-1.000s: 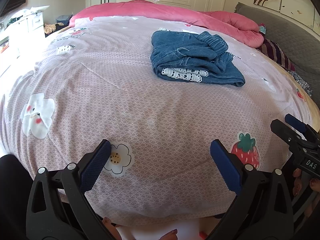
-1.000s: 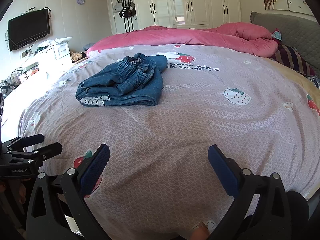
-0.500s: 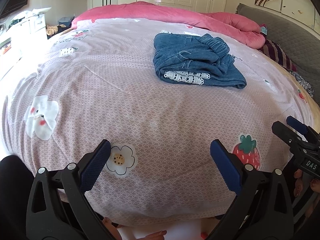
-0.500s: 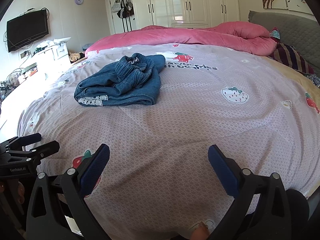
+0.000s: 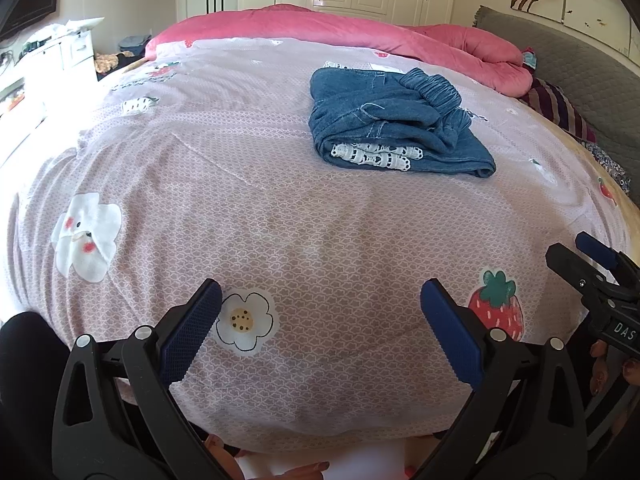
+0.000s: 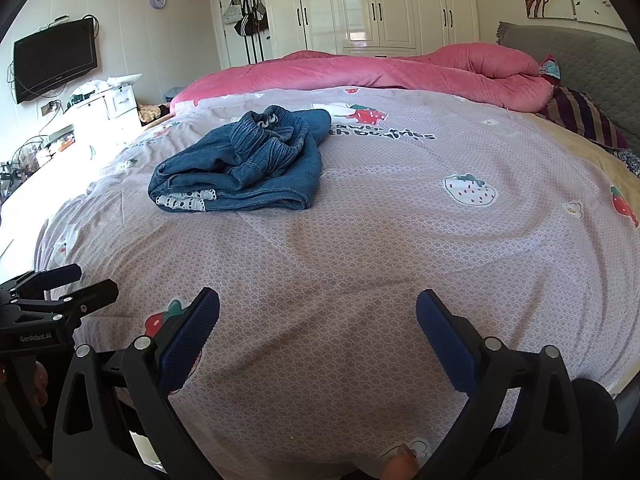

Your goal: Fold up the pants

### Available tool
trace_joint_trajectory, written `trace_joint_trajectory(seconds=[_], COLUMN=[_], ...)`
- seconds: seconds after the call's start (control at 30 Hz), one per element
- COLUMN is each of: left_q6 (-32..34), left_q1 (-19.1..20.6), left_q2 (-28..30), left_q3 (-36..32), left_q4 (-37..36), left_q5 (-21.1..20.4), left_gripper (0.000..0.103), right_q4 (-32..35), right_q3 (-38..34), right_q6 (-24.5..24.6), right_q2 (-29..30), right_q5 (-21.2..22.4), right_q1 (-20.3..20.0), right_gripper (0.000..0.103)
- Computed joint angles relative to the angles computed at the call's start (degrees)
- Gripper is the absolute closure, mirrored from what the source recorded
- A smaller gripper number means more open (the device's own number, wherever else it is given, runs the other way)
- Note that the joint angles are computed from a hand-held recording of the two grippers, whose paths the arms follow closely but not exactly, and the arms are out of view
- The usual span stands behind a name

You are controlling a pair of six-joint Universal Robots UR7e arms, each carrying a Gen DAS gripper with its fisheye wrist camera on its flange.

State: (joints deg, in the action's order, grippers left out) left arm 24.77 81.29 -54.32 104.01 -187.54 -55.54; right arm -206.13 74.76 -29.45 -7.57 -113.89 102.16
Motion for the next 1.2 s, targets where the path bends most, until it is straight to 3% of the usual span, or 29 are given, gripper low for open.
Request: trace_joint_trajectory(seconds=[1.0,1.2], left_q6=[0.87,0.19], left_q1=[-0.61,-1.25], left_q2=[-0.14,0.08], left_q3=[0.80,0.42], left_q4=[-1.93,-1.28], left_q5=[0.62,3.37], left_gripper=[0.010,0.010], right_q4=[-0.11,1.10], right_q3=[-0.09,-0.31], right_q6=[0.82,2.52], right_q2=[0.10,-0.43], right_q5=[-0.71,-1.59], right_q1=[0.04,-0.31], right_gripper=[0.005,0.005])
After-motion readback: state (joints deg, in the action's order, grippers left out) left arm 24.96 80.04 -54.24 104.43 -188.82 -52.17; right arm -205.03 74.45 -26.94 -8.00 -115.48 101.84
